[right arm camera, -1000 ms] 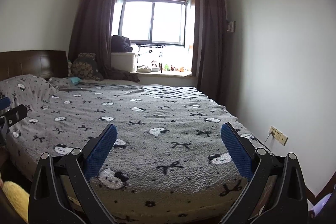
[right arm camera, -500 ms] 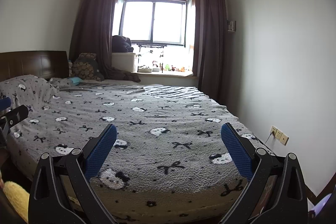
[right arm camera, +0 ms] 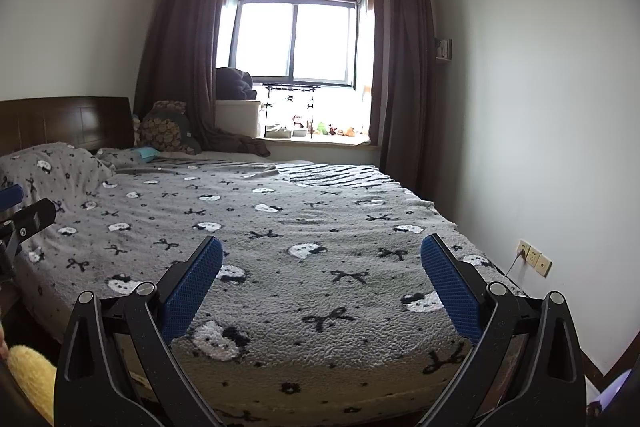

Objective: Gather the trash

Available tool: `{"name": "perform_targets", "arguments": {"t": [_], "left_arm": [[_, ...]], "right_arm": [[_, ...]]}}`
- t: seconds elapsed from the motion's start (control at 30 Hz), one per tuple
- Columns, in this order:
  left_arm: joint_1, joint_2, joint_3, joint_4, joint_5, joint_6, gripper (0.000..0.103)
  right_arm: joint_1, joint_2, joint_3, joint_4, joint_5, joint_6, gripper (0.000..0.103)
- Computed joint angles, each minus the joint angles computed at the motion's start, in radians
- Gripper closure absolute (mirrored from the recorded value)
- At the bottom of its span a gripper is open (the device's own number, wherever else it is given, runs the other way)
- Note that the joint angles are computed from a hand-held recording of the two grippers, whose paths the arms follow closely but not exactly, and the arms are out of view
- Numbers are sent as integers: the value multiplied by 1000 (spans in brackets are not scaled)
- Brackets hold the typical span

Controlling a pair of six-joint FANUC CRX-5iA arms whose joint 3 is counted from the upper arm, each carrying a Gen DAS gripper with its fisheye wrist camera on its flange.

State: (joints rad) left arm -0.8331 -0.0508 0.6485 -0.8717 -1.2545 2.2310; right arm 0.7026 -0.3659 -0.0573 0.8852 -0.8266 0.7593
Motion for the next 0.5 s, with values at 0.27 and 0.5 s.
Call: {"name": "perform_targets", "arguments": {"t": [0.27,0.5], "left_arm": [[4,-3,-3,5,3,-4,8],[6,-5,-5,7,4,-5,8]], "right_arm": [[7,4,4,2,-7,-3,4],[7,3,3,0,-7,-1,4]]}}
